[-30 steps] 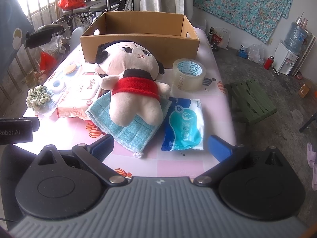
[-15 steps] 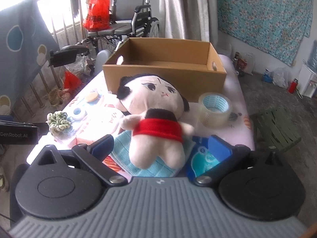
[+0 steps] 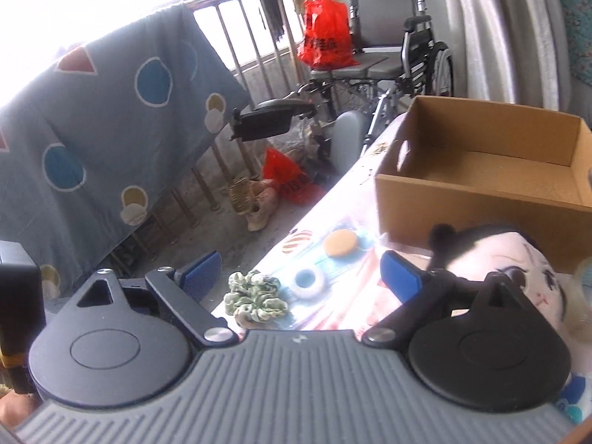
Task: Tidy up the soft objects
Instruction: 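Close the left gripper on the green scrunchie while the right gripper grasps the white tape roll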
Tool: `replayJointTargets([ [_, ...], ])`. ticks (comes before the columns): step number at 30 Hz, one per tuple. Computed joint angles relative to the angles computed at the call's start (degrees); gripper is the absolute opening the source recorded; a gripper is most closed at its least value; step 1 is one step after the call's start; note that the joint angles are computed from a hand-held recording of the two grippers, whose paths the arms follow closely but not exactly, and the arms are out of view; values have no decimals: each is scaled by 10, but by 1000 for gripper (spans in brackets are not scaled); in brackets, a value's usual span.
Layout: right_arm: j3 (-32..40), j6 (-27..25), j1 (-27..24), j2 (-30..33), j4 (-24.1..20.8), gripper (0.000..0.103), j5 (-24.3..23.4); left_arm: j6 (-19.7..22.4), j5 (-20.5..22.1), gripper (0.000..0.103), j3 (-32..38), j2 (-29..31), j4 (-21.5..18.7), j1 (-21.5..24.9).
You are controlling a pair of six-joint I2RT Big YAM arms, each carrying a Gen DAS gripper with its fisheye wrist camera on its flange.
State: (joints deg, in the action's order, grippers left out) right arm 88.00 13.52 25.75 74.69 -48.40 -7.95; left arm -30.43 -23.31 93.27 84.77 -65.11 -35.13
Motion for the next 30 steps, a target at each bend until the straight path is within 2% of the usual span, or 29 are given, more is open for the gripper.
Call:
replayJointTargets([
  [3, 52, -7, 7, 58, -27, 76, -31, 4, 38, 63, -10, 7, 12, 20],
  [7, 97, -16, 16, 118, -67, 58, -53, 23, 52, 63, -18, 15, 27, 32],
  [10, 114, -16, 22, 149, -85, 51, -61, 29, 64, 63, -19, 22, 32, 40],
  [14, 117, -14, 23, 169, -88, 47, -68, 38, 74, 63, -23, 28, 38, 49],
  [20, 147, -18, 20, 208, -109, 44, -90, 72, 63, 63, -20, 37, 44, 55],
  [22, 157, -20, 21, 219, -112, 44, -89, 70, 63, 63, -19, 39, 45, 60],
  [25, 167, -31, 22, 226, -114, 45, -74, 58, 80, 66, -21, 36, 50, 73],
  [28, 180, -53, 21, 238, -118, 45, -33, 49, 106, 67, -22, 37, 59, 87],
  [30, 191, -77, 19, 247, -123, 45, -5, 42, 113, 63, -18, 42, 58, 94],
])
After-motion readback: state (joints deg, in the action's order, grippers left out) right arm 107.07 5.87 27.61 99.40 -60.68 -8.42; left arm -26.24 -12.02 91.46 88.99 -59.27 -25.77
